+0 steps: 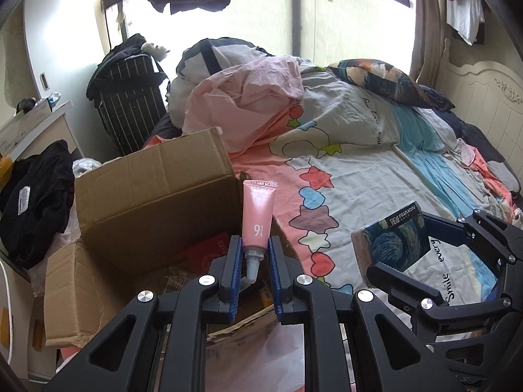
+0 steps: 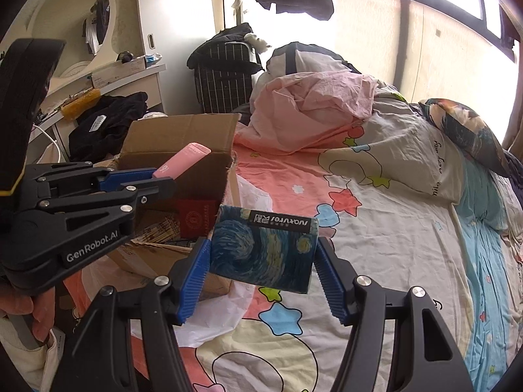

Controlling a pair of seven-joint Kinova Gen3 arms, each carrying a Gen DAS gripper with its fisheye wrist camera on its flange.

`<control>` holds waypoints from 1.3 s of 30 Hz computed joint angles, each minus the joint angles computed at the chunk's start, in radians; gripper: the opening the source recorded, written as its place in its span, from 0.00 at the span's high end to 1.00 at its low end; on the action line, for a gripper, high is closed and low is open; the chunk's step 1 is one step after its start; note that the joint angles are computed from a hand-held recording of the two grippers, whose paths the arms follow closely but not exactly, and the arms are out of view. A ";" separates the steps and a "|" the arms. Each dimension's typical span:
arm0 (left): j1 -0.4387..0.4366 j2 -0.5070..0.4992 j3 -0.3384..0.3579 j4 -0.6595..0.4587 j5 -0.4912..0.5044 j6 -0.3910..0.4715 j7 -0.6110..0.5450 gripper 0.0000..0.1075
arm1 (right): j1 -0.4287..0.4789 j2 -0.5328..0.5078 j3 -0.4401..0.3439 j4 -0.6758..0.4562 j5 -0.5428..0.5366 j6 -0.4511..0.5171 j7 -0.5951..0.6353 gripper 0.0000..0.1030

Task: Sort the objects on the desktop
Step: 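Open the left tool over the box while the right tool releases the Starry Night box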

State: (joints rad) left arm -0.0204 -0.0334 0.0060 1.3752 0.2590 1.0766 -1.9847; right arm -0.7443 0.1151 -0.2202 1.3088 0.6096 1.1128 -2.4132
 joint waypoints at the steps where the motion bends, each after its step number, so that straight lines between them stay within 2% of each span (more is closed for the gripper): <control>1: -0.007 0.000 -0.008 0.005 0.004 0.002 -0.006 0.85 | -0.007 0.009 -0.004 -0.012 0.006 0.003 0.002 0.42; 8: -0.063 -0.011 -0.055 0.043 0.035 0.006 -0.059 0.85 | -0.061 0.085 0.011 -0.095 0.000 0.005 0.043 0.42; 18: -0.147 0.000 -0.096 0.052 0.054 0.017 -0.092 0.85 | -0.113 0.182 0.066 -0.205 -0.068 -0.003 0.127 0.42; 30: -0.188 0.041 -0.089 0.053 0.063 0.011 -0.109 0.85 | -0.136 0.258 0.120 -0.292 -0.127 0.003 0.197 0.42; 34: -0.189 0.049 -0.081 0.056 0.055 0.002 -0.105 0.85 | -0.132 0.269 0.129 -0.302 -0.143 0.001 0.209 0.42; 37: -0.179 0.038 -0.073 0.079 0.033 -0.039 -0.093 0.85 | -0.129 0.275 0.133 -0.305 -0.153 -0.006 0.216 0.42; 39: -0.177 0.049 -0.072 0.069 0.035 -0.025 -0.092 0.85 | -0.126 0.282 0.134 -0.311 -0.162 -0.005 0.225 0.42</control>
